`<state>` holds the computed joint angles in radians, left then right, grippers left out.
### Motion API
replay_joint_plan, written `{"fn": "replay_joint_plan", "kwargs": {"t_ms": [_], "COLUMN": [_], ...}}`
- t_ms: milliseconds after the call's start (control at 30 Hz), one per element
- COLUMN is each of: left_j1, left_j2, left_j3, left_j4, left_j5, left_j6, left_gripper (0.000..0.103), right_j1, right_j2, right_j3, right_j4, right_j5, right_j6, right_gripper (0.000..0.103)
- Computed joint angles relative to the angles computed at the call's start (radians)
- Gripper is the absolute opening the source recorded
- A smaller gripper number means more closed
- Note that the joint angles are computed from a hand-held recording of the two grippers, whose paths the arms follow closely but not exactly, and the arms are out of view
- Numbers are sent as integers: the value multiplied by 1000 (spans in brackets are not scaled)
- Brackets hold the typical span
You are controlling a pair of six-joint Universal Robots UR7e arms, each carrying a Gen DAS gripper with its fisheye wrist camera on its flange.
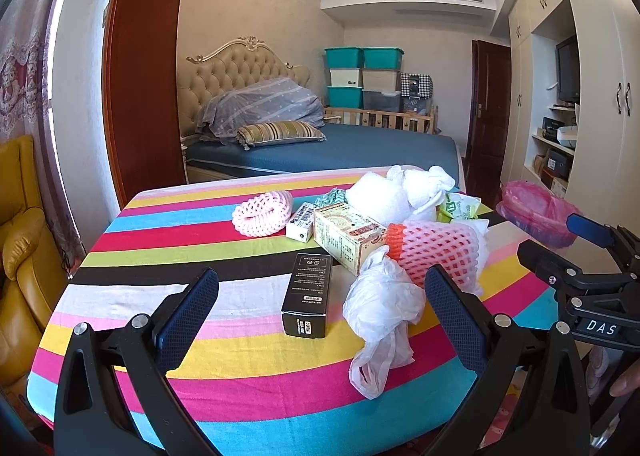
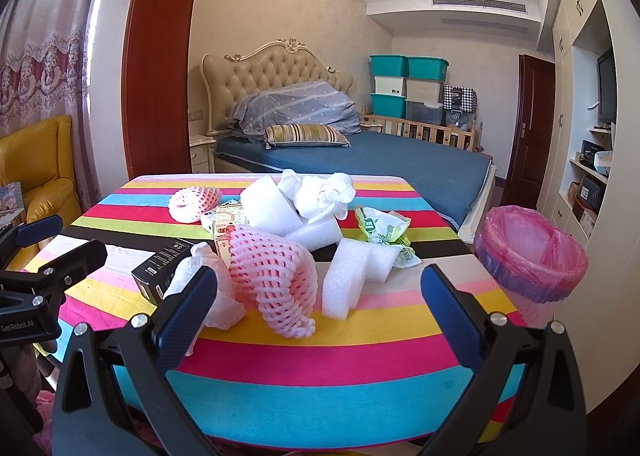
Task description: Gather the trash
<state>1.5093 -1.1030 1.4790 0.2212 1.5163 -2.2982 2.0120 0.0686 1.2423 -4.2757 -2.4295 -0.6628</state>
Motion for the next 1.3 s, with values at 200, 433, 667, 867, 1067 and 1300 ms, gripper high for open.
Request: {"fn": "replay_joint_plan", "kwargs": {"t_ms": [200, 433, 667, 867, 1067, 1300], "left_j1": [0, 4, 9, 9, 27, 53], "left_j2": [9, 28, 48, 64, 108, 228], "left_j3": [-15, -37, -66, -87, -177, -363], "left_j4": [22, 49, 80, 97, 159, 331], "left_j5": [-1, 3, -3, -34, -20, -69], "left_j6": [-6, -7, -26, -34, -36, -19], "left_gripper": [97, 97, 97, 97, 97, 97], "right_j1": [-3, -9, -14, -19, -33, -65], "right_j2": [-3, -7, -10, -7, 6, 26], "right_j3": [4, 13, 27, 26, 6, -56], "right_j4": [5, 1, 7, 5, 29, 111], "right_j5": [2, 6, 16, 20, 30, 58], "right_j6": [2, 6, 17, 22, 32, -22], "right_gripper": [99, 99, 99, 99, 99, 99]}}
